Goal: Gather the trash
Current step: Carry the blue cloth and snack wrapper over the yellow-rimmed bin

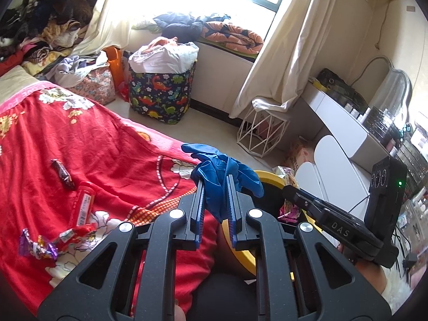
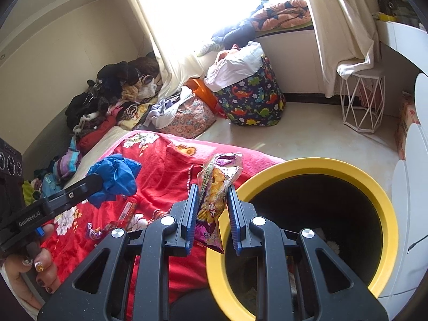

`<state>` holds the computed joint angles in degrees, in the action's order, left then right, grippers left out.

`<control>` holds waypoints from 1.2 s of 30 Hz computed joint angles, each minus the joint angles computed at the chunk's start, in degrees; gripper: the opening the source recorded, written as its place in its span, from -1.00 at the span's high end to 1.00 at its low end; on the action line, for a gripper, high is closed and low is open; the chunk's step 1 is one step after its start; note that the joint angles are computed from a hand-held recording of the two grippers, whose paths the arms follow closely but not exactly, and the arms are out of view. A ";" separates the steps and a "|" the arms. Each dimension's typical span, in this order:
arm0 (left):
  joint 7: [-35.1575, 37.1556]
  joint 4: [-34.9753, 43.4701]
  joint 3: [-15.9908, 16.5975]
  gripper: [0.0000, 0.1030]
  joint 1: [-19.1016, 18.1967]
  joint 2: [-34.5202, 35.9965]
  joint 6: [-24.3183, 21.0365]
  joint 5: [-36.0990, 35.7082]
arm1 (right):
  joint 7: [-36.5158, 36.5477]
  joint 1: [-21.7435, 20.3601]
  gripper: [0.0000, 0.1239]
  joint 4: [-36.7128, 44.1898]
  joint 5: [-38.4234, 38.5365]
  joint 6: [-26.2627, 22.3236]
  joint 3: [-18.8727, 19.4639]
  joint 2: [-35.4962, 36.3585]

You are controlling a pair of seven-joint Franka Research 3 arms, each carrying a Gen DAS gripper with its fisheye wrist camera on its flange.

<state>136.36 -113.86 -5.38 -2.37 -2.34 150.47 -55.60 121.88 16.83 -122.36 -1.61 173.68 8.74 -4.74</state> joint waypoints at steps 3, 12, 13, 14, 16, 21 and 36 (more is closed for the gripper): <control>0.30 -0.30 -0.22 0.81 -0.27 -0.15 -0.14 -0.01 | 1.17 -0.57 0.66 -1.01 -0.29 0.29 0.01 -0.64; 0.43 -0.45 -0.67 0.81 -1.04 0.01 -0.74 0.88 | 3.73 -2.68 0.66 -3.50 -1.12 0.72 0.52 -2.07; 0.45 -0.46 -0.72 0.81 -1.11 0.05 -0.88 0.97 | 4.33 -3.08 0.66 -3.53 -1.55 0.62 0.78 -2.12; 0.49 -0.42 -0.75 0.81 -1.15 0.11 -0.97 1.04 | 4.75 -3.38 0.66 -3.78 -1.77 0.62 0.86 -2.28; 0.48 -0.55 -0.94 0.81 -1.33 0.12 -1.05 1.32 | 5.62 -3.97 0.66 -4.14 -2.32 0.58 1.10 -2.51; 0.53 -0.91 -1.37 0.81 -1.94 0.20 -1.26 2.03 | 7.58 -5.43 0.66 -5.26 -3.61 0.77 1.57 -3.08; 0.13 -1.68 -2.76 0.81 -3.73 1.01 -2.35 5.14 | 11.31 -8.19 0.66 -8.78 -3.54 0.24 1.59 -4.59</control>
